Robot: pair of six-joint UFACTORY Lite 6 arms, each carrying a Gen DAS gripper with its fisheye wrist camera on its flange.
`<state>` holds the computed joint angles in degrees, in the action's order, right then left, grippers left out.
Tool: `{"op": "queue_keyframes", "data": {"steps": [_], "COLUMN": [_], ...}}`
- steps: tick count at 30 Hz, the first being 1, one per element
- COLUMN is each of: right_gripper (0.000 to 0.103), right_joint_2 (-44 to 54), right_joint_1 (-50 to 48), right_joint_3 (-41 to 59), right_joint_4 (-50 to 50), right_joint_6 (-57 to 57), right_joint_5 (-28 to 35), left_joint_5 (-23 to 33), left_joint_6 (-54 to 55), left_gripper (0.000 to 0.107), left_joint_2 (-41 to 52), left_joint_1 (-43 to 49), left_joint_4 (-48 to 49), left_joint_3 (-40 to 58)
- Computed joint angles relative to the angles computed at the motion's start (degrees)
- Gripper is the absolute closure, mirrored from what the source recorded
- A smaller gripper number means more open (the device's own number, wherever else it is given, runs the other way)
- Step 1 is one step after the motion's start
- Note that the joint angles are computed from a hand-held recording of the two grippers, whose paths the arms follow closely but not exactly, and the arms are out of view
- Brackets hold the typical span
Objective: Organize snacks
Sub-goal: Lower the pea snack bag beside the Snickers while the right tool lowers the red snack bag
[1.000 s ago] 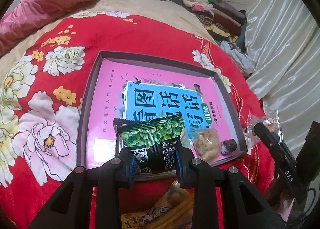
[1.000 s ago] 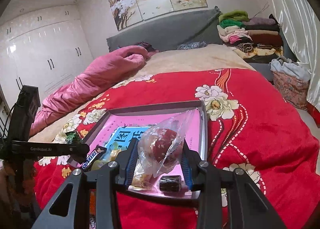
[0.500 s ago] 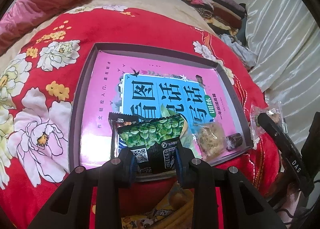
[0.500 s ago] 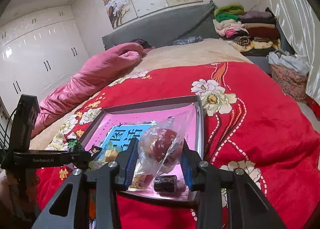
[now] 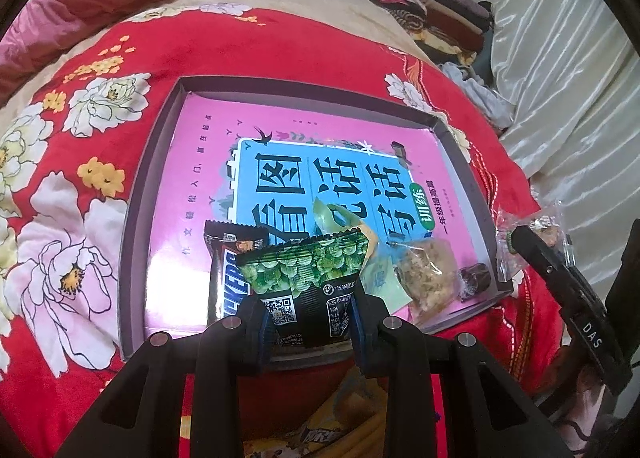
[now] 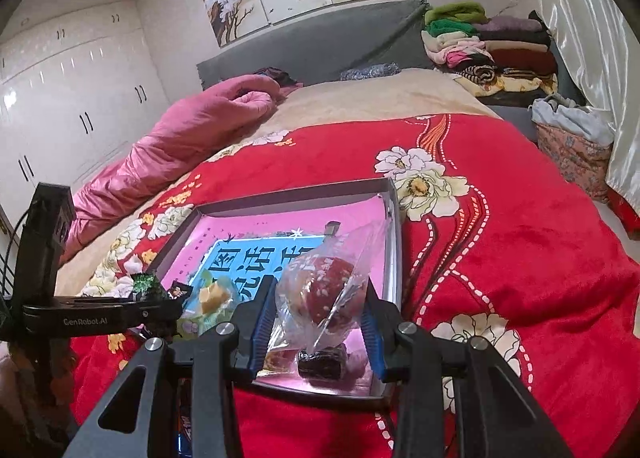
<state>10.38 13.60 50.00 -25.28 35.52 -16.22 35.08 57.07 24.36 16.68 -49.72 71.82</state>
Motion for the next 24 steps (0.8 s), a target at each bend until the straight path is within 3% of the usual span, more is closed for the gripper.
{"op": "queue_keyframes", "data": {"steps": [4, 9, 24], "right_gripper": [0.063, 0.063, 0.063], "right_joint_2": [1.2, 3.2, 7.4], "right_joint_1": [1.3, 1.5, 3.1], "right_joint_3": [1.1, 2.8, 5.6], "right_joint_4": [6.2, 6.1, -3.8], "right_joint_6": [-6.7, -6.6, 2.3], "right_joint_5": [2.1, 3.0, 3.7], "left_joint_5": [-0.2, -0.9, -1.5], "left_joint_6": [0.0, 0.2, 0.3], "left_gripper": [0.075, 0.075, 0.075], "left_joint_2": [0.0, 0.1, 1.1], "left_joint_1": [-0.4, -1.0, -1.4], "left_joint_4": [0.0, 0.1, 0.2], "left_joint_3": [-0.1, -0.3, -0.3]}}
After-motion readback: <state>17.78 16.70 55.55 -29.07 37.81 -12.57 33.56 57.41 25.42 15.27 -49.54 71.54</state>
